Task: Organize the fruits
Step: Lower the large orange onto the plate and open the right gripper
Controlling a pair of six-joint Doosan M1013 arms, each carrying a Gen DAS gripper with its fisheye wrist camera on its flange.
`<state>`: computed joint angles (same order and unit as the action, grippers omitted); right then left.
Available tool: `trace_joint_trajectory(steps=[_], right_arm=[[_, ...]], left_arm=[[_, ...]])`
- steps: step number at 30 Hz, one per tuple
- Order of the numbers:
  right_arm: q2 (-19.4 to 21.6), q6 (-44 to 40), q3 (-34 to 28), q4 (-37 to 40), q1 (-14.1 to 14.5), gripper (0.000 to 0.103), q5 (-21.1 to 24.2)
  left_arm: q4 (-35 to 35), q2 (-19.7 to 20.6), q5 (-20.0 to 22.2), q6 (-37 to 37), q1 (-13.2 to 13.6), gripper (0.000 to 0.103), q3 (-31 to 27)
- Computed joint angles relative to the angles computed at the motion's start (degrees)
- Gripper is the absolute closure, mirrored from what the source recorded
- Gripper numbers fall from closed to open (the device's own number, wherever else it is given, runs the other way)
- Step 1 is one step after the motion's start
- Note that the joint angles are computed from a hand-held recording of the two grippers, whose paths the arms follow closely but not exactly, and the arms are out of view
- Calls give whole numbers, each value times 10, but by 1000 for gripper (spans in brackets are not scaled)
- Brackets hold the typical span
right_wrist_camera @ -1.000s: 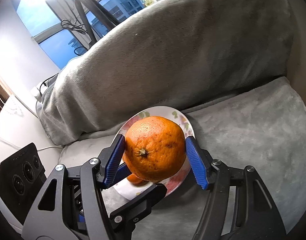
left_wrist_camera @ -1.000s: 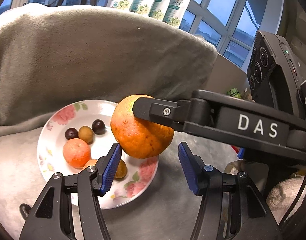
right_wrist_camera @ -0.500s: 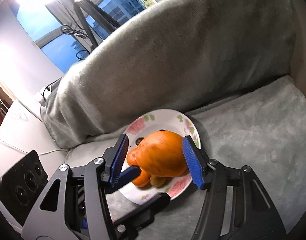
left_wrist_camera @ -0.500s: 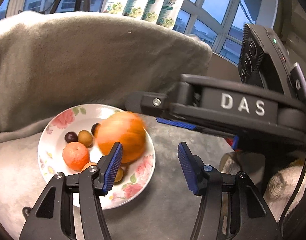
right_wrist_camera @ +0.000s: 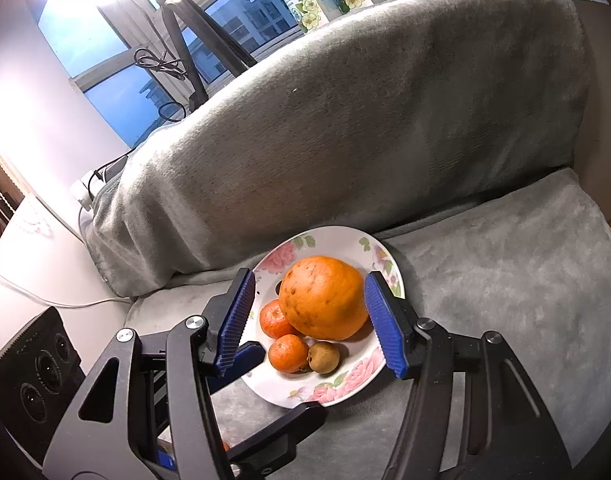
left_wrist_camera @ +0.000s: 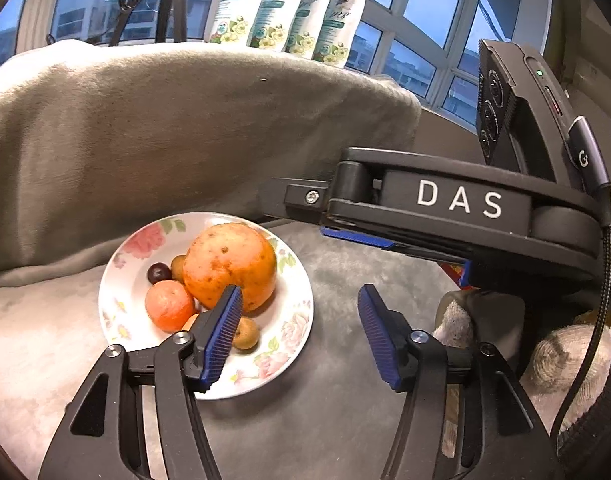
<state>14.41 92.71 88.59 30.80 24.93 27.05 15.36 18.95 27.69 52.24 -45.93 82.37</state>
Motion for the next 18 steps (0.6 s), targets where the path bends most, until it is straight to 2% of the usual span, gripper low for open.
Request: trace_joint_trajectory(steps=[2, 4, 11, 18], right_arm=[[-1, 6, 0, -9, 1, 35, -1], [-3, 18, 1, -23, 4, 25, -6], [-5, 38, 1, -55, 10, 19, -11], [-8, 51, 3, -73, 13, 18, -15]], left_arm=[[-2, -3, -1, -2, 0, 35, 3], [2, -6, -4, -7, 0, 34, 6], [18, -10, 1, -18, -2, 30, 11], [51, -20, 2, -48, -3, 30, 25]])
